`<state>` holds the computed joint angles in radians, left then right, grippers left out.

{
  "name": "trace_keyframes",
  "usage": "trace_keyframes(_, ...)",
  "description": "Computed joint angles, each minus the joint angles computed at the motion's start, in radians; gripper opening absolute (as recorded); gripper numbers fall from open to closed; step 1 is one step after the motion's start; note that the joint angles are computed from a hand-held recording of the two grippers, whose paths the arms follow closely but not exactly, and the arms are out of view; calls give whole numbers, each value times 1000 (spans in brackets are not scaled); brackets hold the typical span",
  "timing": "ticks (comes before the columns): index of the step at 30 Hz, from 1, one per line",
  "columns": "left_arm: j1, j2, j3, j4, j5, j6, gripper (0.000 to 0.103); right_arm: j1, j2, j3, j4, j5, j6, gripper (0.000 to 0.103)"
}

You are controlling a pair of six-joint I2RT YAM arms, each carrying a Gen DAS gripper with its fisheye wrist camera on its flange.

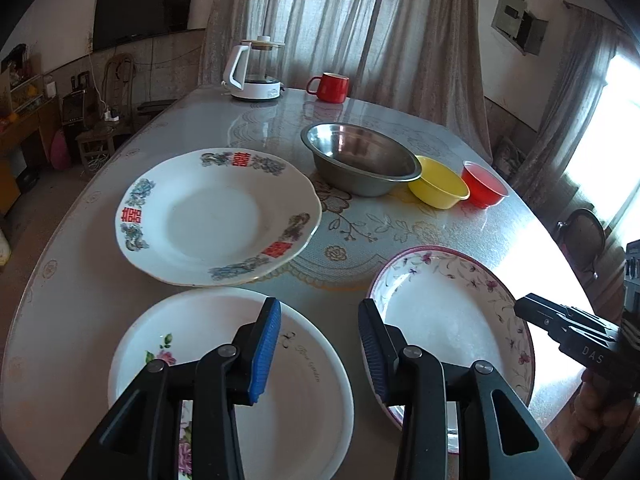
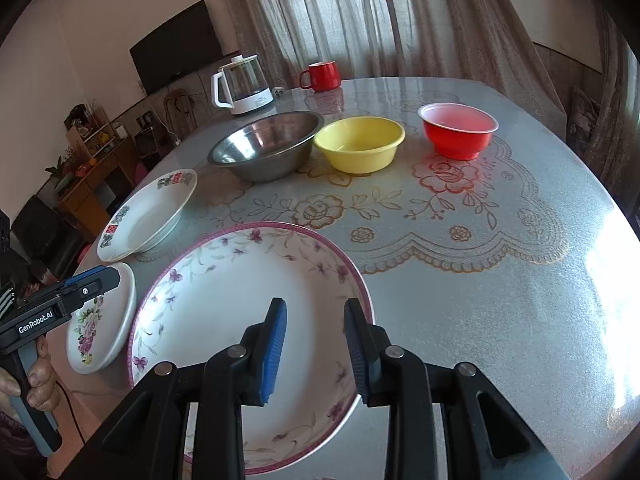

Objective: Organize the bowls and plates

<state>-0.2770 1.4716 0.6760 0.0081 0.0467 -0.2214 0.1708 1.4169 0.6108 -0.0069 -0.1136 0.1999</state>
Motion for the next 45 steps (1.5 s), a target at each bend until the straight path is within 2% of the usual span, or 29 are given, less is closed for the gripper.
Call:
trace_keyframes(2,15,-3,-2,4,-29,3,45,31,27,27,3,-5,2,31)
trace_keyframes(5,62,-14,-11,11,-19,0,50,91,72,67,9,2,14,34)
trace_keyframes(11,164,-4,0,-6,3,6,51,170,182,178,-2,-43,46,40)
trace_keyframes(16,274,54,56,-34,77,9,51,224,285,298,-19,-52,56,46)
trace_keyframes(18,315,75,76,-25,75,4,56,237,330,354,-33,-65,64,46)
trace_keyframes(24,435,214,204,-32,154,38,54,227,474,532,-65,-166,137,46)
trace_keyframes(30,488,356,334,-32,234,78,50,233,625,726,-134,-176,185,46)
trace_keyframes(34,486,429,409,-40,253,93,50,227,713,835,-181,-170,207,46)
trace_keyframes(38,478,508,500,-81,279,107,50,226,788,935,-239,-170,208,37)
trace_keyframes(40,472,554,560,-121,275,118,45,227,818,971,-260,-178,208,30)
trace_keyframes(42,466,596,612,-152,278,127,32,232,840,995,-266,-180,196,27)
trace_keyframes(45,450,630,648,-159,265,141,30,241,862,1028,-278,-176,184,21)
